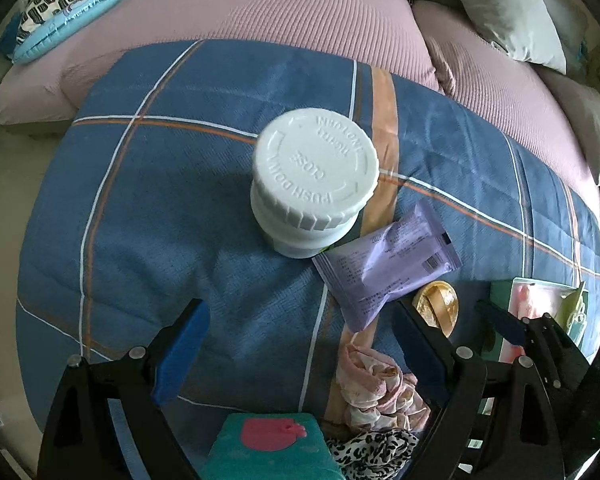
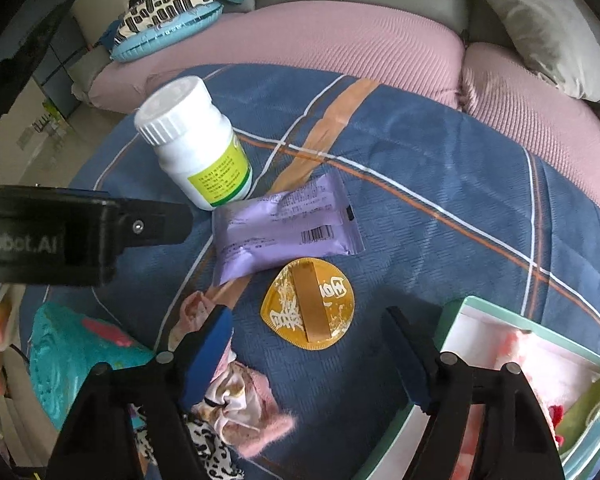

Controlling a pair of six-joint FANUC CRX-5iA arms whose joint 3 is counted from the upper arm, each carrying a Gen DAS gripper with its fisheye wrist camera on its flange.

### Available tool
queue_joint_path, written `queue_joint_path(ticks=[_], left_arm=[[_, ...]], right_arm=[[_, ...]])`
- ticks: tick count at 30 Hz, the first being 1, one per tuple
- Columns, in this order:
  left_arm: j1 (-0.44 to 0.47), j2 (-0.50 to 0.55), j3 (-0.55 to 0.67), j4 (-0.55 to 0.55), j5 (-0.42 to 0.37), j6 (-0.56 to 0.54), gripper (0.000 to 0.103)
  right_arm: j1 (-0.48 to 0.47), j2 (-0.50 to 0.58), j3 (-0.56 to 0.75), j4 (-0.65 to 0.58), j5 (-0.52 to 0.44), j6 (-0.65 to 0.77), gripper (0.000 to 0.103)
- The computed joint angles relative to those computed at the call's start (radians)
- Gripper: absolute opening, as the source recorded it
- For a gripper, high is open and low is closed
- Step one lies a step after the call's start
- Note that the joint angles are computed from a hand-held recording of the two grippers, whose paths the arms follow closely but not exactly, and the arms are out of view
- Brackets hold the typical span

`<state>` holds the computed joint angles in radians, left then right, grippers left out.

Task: Organize soft objects

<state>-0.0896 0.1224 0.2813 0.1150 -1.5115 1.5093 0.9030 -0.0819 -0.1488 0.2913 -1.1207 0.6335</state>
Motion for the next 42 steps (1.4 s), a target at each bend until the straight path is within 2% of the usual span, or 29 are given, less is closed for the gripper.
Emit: queue_joint_path(ticks=[9, 12, 17, 19, 28, 42], left_arm=[[-0.008, 0.023, 0.019, -0.005, -0.013, 0.002, 0.092], [-0.018, 0.033, 0.031, -0.014, -0.022, 0.002, 0.092], [-0.027, 0.05, 0.052, -0.018, -0.036, 0.004, 0.092], [-0.029, 0.055, 0.056, -0.018, -0.039, 0.007, 0.092], [-0.04, 0.085, 0.079, 0.003, -0.051, 0.018, 0.092], [-0.082, 0.111, 0.115, -0.009, -0.066, 0.009, 0.092]], right_arm=[[-0.029, 0.041, 0.032, -0.052, -0.014, 0.042, 0.078], [-0.033, 0.052, 0.036, -0.056, -0.025, 0.047, 0.072], [-0.033, 0.053, 0.033, -0.049, -0.017, 0.044, 0.07], [-0.033, 0.055, 0.033, -0.044, -0.02, 0.043, 0.065], [-0.035, 0.028, 0.006, -0.042, 0.015, 0.036, 0.054], [-0.01, -0.07, -0.073, 0.015, 0.022, -0.059, 0.054]])
